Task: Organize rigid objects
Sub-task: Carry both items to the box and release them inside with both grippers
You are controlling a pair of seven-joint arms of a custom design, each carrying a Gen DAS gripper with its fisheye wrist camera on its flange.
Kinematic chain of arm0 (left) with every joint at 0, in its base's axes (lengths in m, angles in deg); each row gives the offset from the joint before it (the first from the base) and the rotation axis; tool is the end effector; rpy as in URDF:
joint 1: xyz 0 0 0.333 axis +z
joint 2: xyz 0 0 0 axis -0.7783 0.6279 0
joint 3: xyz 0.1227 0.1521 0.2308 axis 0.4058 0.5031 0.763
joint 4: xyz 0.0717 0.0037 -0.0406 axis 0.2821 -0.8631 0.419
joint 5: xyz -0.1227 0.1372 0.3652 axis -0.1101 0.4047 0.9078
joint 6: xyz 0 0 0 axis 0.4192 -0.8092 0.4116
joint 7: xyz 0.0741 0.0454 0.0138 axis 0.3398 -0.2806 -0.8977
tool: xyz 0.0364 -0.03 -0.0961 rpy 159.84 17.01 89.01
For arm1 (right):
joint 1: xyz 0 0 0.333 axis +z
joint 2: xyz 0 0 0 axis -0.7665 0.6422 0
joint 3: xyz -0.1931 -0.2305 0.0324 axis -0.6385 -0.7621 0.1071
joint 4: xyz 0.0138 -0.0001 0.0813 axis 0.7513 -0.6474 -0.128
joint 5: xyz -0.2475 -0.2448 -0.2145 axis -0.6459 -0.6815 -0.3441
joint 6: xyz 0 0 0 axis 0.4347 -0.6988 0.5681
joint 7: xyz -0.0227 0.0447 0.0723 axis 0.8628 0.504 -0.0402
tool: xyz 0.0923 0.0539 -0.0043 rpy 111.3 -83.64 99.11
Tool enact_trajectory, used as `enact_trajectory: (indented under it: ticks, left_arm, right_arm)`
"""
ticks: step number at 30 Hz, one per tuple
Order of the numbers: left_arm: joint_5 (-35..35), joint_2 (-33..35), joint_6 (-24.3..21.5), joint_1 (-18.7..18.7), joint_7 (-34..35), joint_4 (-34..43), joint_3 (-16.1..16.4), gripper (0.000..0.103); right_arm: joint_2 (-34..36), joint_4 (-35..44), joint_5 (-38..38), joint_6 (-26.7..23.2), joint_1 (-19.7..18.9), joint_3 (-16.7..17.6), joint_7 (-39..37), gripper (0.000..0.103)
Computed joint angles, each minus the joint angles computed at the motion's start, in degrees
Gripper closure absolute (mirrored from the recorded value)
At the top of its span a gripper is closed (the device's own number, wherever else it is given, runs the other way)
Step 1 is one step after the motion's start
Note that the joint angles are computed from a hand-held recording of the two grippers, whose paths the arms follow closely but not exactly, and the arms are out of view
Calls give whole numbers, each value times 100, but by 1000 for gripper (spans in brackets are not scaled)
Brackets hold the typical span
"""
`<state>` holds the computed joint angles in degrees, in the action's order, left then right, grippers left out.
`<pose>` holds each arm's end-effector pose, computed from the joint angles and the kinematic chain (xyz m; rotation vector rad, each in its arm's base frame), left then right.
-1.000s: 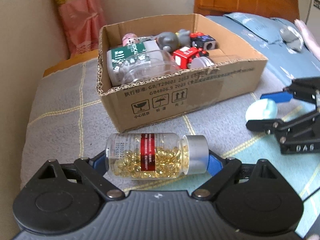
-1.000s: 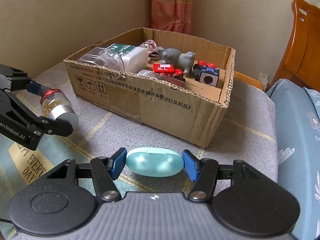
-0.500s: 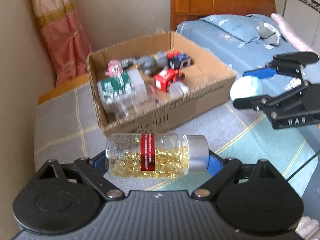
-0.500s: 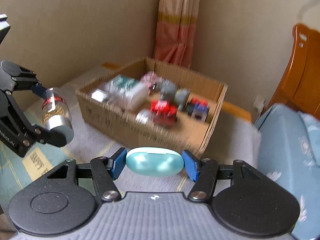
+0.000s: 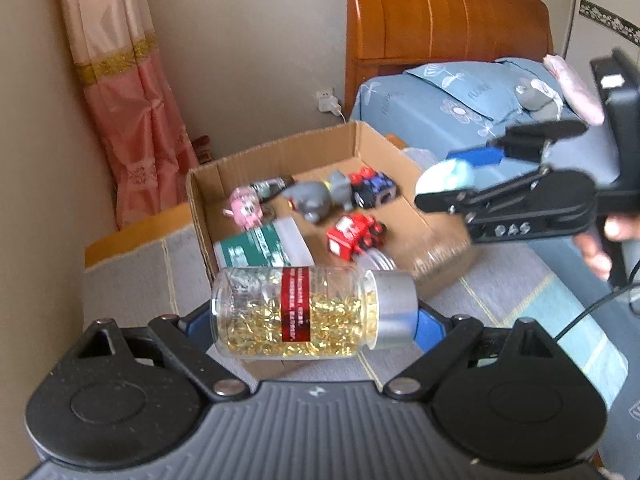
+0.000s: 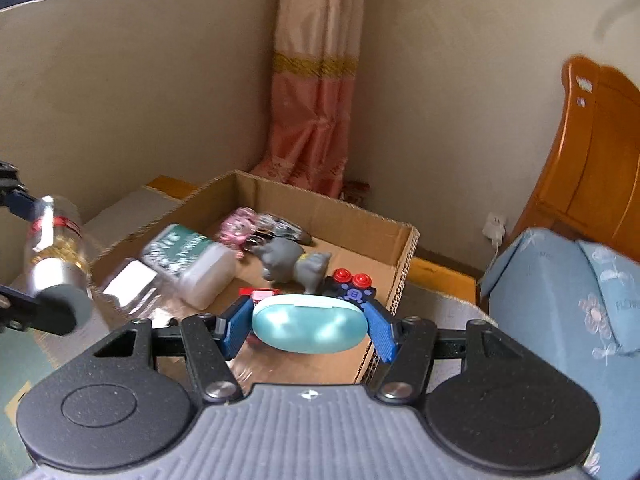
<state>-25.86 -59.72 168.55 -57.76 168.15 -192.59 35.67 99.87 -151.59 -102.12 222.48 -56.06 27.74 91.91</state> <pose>0.4218 -0.0549 0.3603 -1.6508 1.9527 -0.7272 0.5384 0.2277 0.3353 -2.1195 0.9376 -0.5804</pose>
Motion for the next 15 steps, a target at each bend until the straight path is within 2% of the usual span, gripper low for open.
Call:
enact_trajectory:
  ticks: [2,5,7,11,13,15]
  left_arm:
    - [92,150,3,275,-60,170,-232,10]
    - [154,342,-6,362,-92,384,-259,10]
    - [166,472,-52,354,-92,538,-219,10]
    - [296,721,-91,576,-194,809,-392,10]
    - [360,845,-157,639,-247,960,-434,10]
    - [380,960,-217,617,-278,1101,-408,10]
  right_arm:
    - [235,192,-52,-212,-296,349,53,37]
    - [394,286,242,-320,-108,230,-190,37]
    - [495,326,368,-433,-206,380,-331,37]
    - [594,333,678,-451,-251,463,-564,36]
    - [629,297,760,-518,-612,844,-706,30]
    - [571,206,892,-434,-656,879,-823,22]
